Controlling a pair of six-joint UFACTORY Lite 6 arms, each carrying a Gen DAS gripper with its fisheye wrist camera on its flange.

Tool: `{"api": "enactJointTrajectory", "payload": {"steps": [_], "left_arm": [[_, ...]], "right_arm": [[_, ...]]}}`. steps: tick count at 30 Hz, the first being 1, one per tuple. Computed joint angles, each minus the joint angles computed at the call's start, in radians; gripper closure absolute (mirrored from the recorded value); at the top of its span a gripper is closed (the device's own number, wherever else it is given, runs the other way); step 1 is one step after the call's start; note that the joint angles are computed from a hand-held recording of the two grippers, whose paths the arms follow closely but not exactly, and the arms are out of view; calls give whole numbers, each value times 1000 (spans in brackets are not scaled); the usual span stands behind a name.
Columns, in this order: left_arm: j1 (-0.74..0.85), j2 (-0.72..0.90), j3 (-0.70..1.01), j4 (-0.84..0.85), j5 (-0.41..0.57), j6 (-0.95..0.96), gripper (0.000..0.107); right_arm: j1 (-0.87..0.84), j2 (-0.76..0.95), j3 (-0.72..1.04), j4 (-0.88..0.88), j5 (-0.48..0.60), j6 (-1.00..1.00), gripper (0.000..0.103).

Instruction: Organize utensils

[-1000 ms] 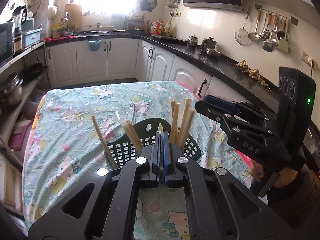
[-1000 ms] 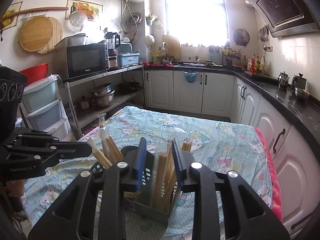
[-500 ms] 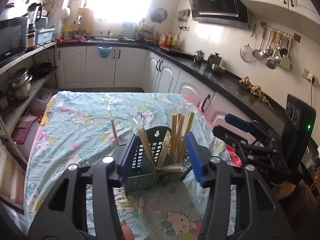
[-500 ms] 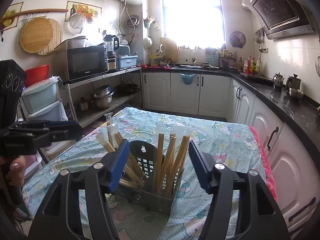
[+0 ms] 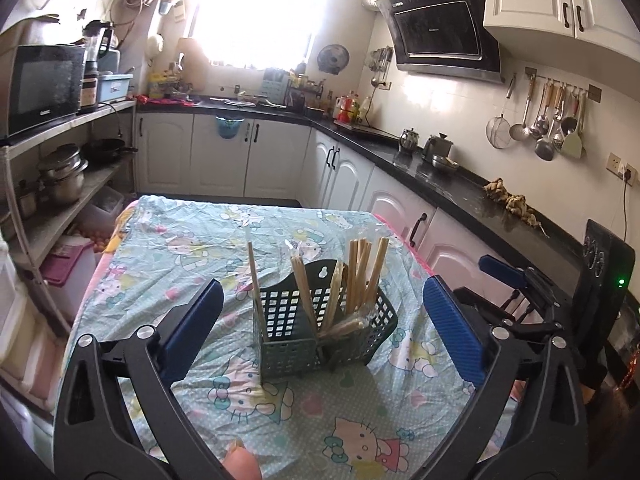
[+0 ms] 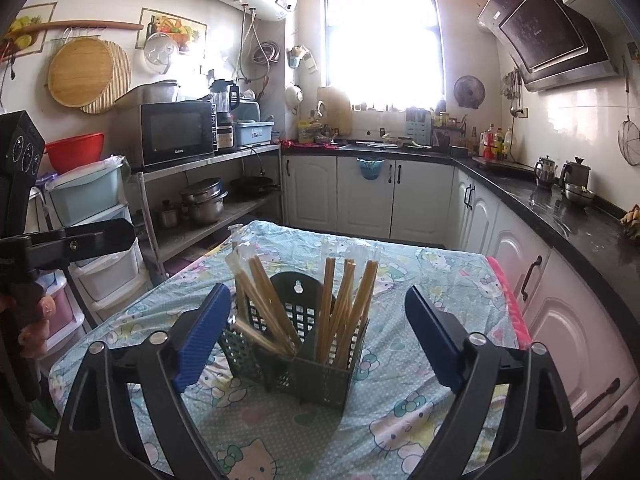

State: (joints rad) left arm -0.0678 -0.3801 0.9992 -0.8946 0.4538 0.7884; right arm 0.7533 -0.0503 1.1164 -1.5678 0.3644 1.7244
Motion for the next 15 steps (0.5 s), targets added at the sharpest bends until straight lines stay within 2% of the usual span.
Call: {"api": "enactJointTrajectory", "payload": {"steps": [5, 15], "left_arm": [[-17, -72, -78, 40, -25, -43, 15], [-68, -198, -268, 111, -106, -119, 15]], "right_arm": [[56, -46, -66, -25, 69, 62, 9], [165, -55, -197, -78, 196, 180, 7]]}}
